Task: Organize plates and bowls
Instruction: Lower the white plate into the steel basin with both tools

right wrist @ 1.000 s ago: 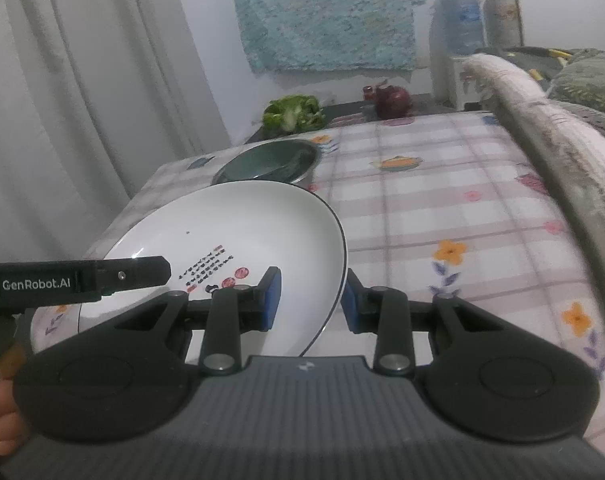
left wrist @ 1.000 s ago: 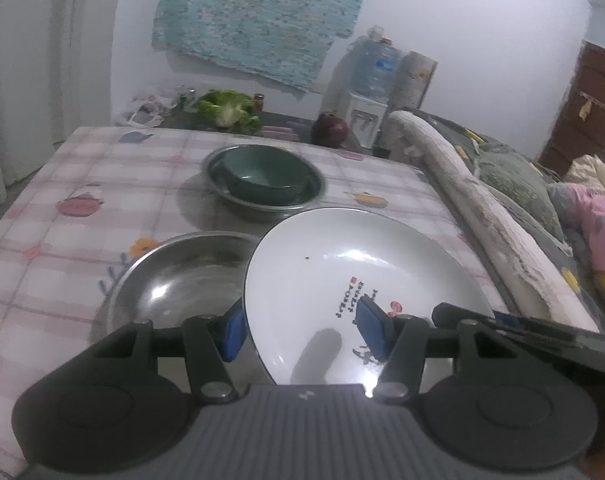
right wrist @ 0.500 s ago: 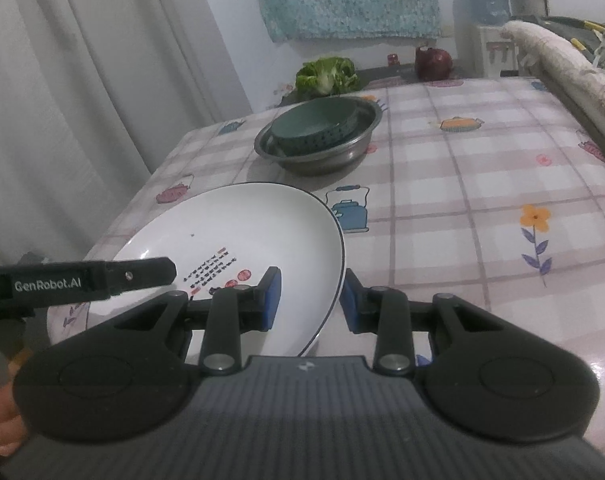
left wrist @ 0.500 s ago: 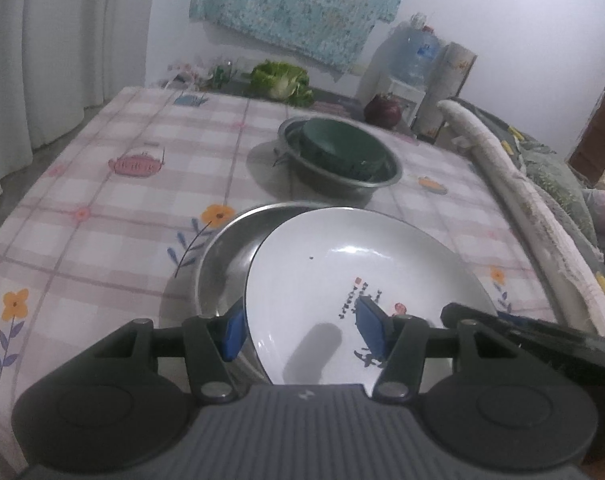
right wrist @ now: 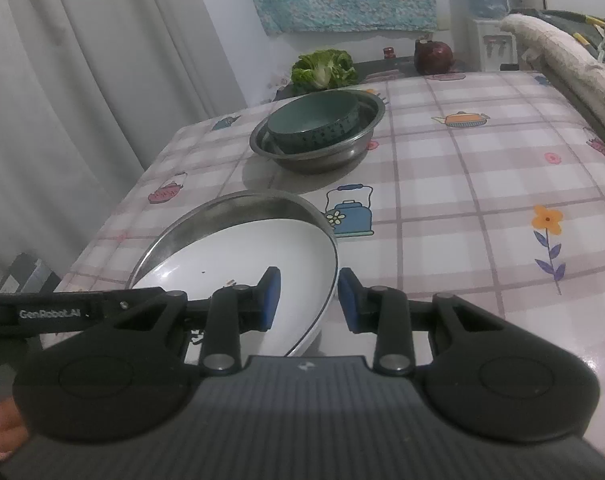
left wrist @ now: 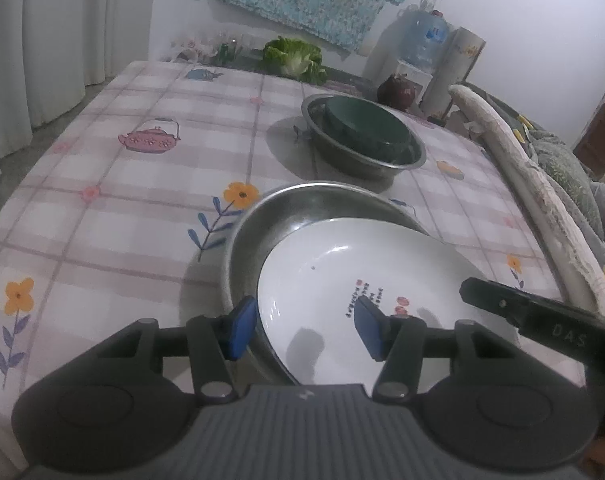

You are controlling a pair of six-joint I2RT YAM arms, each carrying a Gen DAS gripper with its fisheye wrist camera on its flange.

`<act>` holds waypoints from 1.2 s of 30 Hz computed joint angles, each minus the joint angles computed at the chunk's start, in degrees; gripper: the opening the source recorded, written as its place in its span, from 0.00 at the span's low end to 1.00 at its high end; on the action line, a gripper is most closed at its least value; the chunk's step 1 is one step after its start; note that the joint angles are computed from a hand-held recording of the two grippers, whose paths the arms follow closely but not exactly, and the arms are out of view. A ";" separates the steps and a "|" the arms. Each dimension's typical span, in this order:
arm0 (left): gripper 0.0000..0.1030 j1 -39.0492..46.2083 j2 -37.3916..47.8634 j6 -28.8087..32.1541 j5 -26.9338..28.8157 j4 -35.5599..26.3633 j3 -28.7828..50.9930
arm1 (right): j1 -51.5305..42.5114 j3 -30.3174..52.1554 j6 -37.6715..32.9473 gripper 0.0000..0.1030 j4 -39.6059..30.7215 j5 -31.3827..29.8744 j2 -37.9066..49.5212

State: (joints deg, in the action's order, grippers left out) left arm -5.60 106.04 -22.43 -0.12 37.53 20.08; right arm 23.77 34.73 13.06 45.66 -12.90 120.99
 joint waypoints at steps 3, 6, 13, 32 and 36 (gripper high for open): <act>0.61 0.28 -2.55 0.85 -0.81 -0.52 -1.15 | -0.61 -0.76 -0.01 0.32 1.54 -0.97 -0.38; 0.62 0.06 -6.03 2.43 -2.73 0.05 -3.30 | -1.11 -1.23 0.17 0.34 2.32 -1.40 -0.94; 0.68 1.12 -2.15 3.10 -7.15 2.13 -1.64 | -2.78 0.58 2.59 0.37 2.27 -3.78 1.46; 0.65 -0.72 10.17 1.01 -6.94 -6.25 12.39 | -4.61 11.92 4.60 0.39 -4.46 -12.98 10.44; 0.65 -2.27 9.85 -0.03 -5.69 -9.22 14.21 | -6.84 11.65 4.17 0.39 -4.67 -14.29 10.33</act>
State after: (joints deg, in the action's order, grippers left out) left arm -7.87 115.89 -22.46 -5.81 28.32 34.29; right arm 16.93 46.38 17.23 40.99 -27.19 131.32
